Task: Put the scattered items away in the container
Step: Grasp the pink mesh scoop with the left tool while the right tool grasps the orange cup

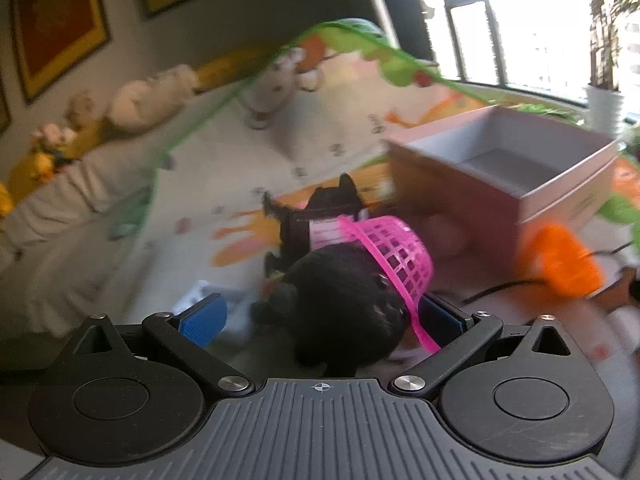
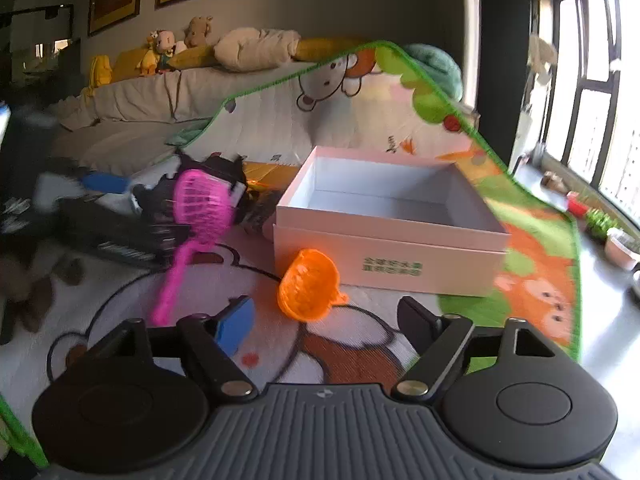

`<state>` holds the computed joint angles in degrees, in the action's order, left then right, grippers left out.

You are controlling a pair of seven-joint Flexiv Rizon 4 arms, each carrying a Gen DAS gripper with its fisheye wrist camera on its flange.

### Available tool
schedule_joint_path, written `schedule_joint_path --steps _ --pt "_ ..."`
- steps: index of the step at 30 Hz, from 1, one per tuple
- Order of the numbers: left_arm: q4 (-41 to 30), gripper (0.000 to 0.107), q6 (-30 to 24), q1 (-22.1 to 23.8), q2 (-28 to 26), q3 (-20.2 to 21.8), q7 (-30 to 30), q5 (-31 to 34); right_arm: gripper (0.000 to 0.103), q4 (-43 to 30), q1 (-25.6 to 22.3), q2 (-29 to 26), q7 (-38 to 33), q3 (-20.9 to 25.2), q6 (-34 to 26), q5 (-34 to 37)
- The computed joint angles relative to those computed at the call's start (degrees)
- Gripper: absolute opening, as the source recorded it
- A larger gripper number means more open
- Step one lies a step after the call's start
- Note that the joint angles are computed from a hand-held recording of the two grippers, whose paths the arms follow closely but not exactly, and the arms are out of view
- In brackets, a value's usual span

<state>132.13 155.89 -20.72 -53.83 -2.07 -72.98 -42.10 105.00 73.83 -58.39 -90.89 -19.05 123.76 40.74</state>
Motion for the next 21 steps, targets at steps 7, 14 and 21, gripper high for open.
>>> schedule_joint_path --steps 7,14,21 --pt "5.8 0.103 3.3 5.1 2.0 0.3 -7.5 6.8 0.079 -7.8 -0.9 -4.9 4.4 -3.1 -6.8 -4.1" --pt "6.3 0.103 3.6 13.9 2.1 -1.2 -17.1 33.0 0.051 -7.2 -4.2 -4.7 9.0 -1.6 -8.6 -10.6" --pt "2.6 0.103 -0.8 10.4 0.8 -1.4 -11.5 35.7 0.044 4.1 -1.8 -2.0 11.4 -1.1 -1.6 -8.4"
